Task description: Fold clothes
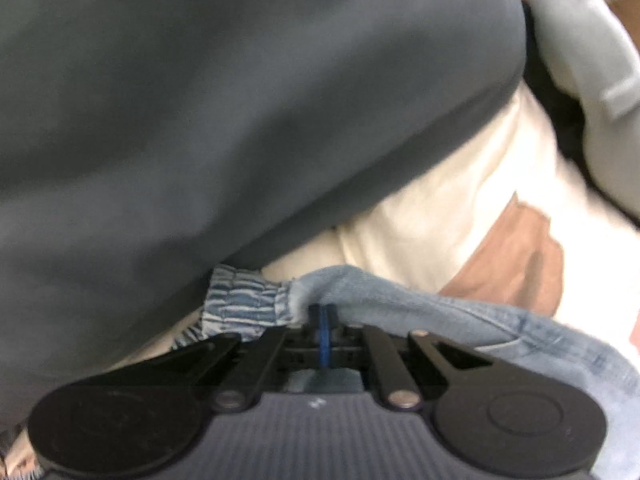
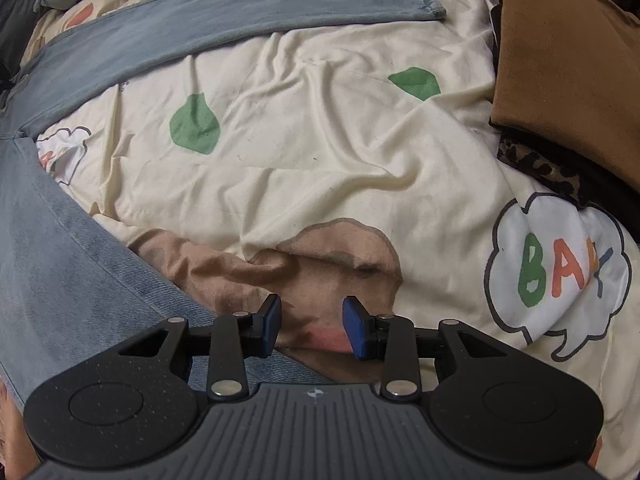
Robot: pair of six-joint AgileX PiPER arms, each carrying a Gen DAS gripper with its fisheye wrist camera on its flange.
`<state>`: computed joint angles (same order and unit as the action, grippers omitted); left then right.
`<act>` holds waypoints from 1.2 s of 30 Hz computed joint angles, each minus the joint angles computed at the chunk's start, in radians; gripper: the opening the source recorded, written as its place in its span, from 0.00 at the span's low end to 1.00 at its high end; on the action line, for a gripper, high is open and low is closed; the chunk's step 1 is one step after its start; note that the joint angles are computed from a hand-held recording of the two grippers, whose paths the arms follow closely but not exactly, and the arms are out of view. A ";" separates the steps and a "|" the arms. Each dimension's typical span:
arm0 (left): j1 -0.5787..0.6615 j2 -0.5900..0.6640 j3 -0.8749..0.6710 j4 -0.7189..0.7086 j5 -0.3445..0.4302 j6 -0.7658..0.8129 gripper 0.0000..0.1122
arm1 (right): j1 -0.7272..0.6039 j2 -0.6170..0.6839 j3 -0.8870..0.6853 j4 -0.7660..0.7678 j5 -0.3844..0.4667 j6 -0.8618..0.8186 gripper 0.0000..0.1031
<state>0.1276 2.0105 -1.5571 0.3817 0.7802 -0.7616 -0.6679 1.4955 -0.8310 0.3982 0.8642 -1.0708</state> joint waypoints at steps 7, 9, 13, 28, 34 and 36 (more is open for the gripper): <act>-0.019 0.029 -0.030 0.028 0.033 0.008 0.03 | 0.001 0.004 0.014 -0.019 -0.028 0.006 0.40; -0.016 0.028 -0.069 -0.007 0.080 0.042 0.02 | -0.012 0.002 0.009 -0.015 -0.023 -0.001 0.39; -0.007 -0.054 -0.010 -0.083 0.052 0.068 0.20 | -0.045 -0.005 -0.004 -0.006 -0.009 -0.026 0.39; -0.054 -0.408 0.212 -0.114 0.172 0.148 0.33 | -0.278 -0.028 -0.084 0.059 0.157 -0.176 0.39; -0.058 -0.639 0.355 -0.110 0.274 0.133 0.38 | -0.388 -0.025 -0.134 0.077 0.260 -0.255 0.39; -0.057 -0.705 0.388 -0.115 0.316 0.140 0.38 | -0.423 -0.026 -0.146 0.076 0.290 -0.276 0.39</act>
